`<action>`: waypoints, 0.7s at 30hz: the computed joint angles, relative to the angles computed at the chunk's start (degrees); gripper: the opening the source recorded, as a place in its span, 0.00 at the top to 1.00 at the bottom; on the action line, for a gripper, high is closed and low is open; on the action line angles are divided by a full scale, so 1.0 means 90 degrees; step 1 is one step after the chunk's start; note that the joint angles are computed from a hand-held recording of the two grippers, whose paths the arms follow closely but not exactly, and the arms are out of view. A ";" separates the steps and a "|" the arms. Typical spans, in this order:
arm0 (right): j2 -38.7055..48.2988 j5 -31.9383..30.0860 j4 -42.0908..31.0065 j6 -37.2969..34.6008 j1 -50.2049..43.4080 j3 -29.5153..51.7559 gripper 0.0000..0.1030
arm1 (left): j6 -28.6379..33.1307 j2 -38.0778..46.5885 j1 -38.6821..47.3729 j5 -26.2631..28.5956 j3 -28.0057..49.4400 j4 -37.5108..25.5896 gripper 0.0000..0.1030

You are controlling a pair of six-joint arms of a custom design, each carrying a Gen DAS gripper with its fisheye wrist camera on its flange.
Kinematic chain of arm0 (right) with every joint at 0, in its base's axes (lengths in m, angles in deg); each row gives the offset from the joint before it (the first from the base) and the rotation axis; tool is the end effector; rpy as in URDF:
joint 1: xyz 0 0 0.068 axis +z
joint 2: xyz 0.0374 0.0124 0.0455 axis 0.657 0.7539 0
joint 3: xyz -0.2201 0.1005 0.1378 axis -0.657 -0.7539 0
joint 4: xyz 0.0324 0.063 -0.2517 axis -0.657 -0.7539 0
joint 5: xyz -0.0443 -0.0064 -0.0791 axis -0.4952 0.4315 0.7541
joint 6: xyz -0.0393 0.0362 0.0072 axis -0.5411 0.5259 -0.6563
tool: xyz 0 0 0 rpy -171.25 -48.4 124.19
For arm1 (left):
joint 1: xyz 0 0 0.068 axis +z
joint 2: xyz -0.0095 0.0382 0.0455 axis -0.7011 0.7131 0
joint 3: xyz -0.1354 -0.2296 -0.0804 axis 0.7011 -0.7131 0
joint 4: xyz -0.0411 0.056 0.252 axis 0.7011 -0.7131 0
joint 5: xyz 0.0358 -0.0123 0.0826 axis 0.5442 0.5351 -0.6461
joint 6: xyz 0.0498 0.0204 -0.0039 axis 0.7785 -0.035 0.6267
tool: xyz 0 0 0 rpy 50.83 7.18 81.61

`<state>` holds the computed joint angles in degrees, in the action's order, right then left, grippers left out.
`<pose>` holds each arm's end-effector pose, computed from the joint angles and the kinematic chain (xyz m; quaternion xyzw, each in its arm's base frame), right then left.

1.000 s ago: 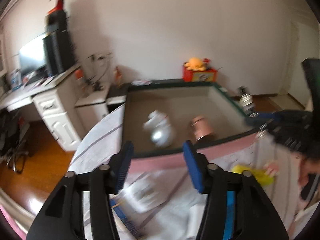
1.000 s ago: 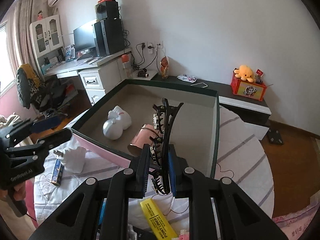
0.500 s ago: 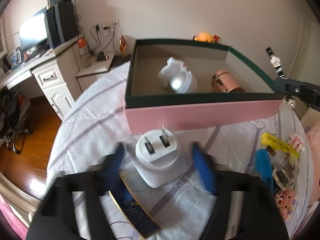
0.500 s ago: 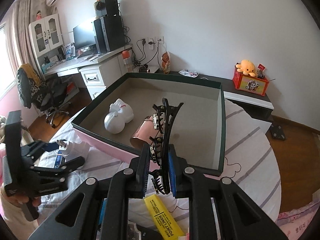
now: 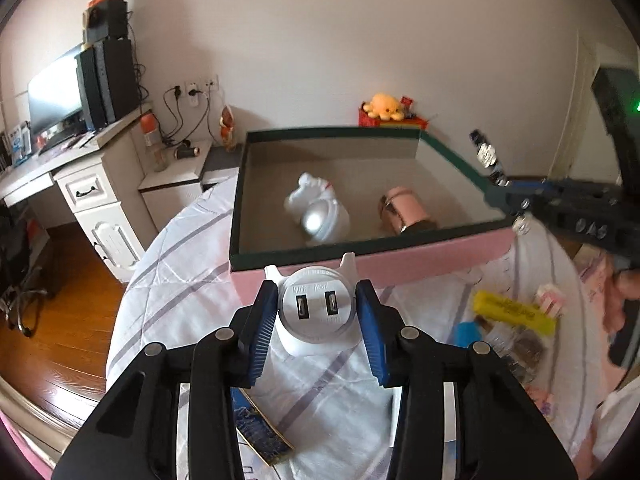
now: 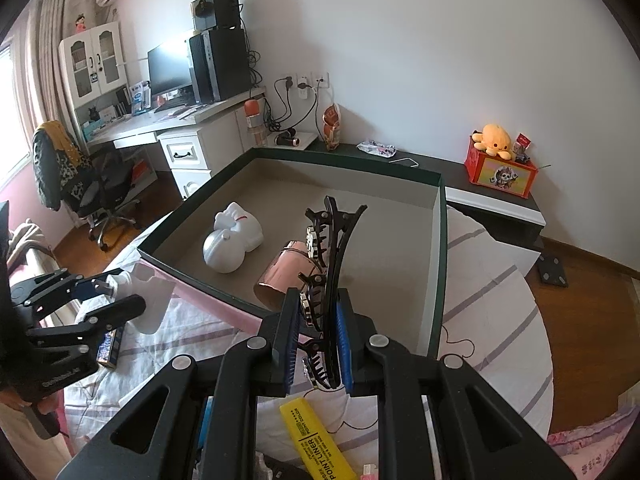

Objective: Organize rigid objects
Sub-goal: 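Lower the white charger and black hair clip into the pink box and release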

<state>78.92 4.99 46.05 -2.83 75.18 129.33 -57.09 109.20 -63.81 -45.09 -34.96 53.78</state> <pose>0.3111 0.2087 0.1202 -0.2062 0.8915 0.1213 0.3846 0.2389 -0.0770 0.1020 0.0336 0.9051 -0.0275 0.4230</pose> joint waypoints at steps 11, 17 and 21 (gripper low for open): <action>0.0464 -0.0066 -0.0606 -0.0221 -0.0261 0.0855 0.84 | 0.0387 0.0341 -0.0046 0.0332 0.1841 -0.1124 0.60; 0.1214 -0.0171 -0.1360 -0.0302 -0.0469 0.1979 0.84 | 0.0555 0.1913 0.0179 0.0564 0.3980 -0.2231 0.60; 0.1821 -0.0318 -0.1942 -0.0291 -0.0609 0.2818 0.83 | 0.0534 0.3001 0.0365 0.0782 0.5272 -0.3014 0.60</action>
<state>95.31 2.13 28.57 -5.45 69.70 154.69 -52.29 136.21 -60.53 -38.05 12.48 26.66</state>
